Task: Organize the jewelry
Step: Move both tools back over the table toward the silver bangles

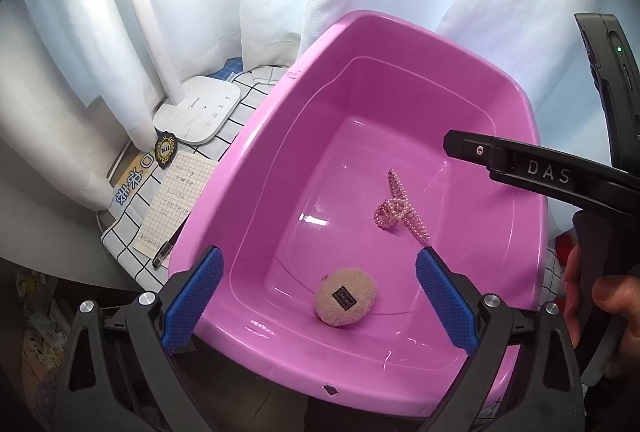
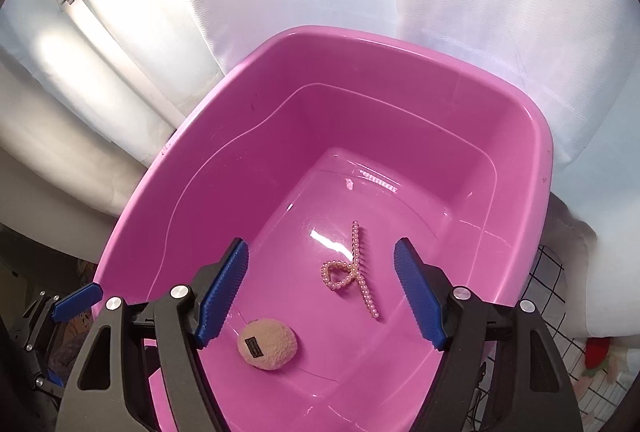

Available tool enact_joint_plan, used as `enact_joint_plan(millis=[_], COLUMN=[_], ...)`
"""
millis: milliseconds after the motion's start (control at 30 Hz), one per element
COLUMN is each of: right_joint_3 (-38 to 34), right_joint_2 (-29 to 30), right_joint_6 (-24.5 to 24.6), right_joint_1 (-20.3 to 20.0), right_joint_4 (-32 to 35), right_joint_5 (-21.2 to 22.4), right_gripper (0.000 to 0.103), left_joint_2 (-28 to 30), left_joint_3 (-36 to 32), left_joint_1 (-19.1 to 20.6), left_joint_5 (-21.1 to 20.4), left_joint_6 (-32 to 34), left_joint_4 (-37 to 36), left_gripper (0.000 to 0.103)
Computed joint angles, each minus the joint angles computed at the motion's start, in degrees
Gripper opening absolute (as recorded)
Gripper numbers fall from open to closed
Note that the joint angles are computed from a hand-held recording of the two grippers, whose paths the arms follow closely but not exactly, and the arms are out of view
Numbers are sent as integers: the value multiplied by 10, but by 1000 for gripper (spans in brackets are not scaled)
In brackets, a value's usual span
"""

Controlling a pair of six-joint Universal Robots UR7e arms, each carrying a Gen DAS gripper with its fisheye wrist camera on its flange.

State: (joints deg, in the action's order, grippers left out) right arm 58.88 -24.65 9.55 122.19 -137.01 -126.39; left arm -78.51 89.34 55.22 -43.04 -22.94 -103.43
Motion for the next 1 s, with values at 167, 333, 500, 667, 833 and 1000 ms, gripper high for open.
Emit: enact_joint_plan(millis=[167, 333, 500, 667, 833, 1000], right_joint_3=[84, 198, 325, 463, 595, 721], right_joint_2=[-44, -109, -189, -289, -396, -502], right_joint_6=[-23, -49, -55, -26, 20, 105], right_joint_1=[14, 29, 40, 45, 54, 61], right_joint_4=[-91, -185, -254, -307, -345, -351], right_joint_5=[0, -9, -28, -59, -112, -161], right_gripper=[72, 72, 72, 72, 72, 72], left_joint_2=[-36, -70, -94, -108, -117, -126], left_joint_3=[41, 84, 125, 172, 221, 276], left_joint_1=[-32, -73, -113, -155, -196, -239], left_joint_5=[21, 34, 24, 9, -11, -29], left_joint_6=[-15, -35, -65, -89, -103, -118], left_joint_4=[-23, -38, -27, -25, -43, -75], left_gripper=[95, 96, 96, 96, 96, 96])
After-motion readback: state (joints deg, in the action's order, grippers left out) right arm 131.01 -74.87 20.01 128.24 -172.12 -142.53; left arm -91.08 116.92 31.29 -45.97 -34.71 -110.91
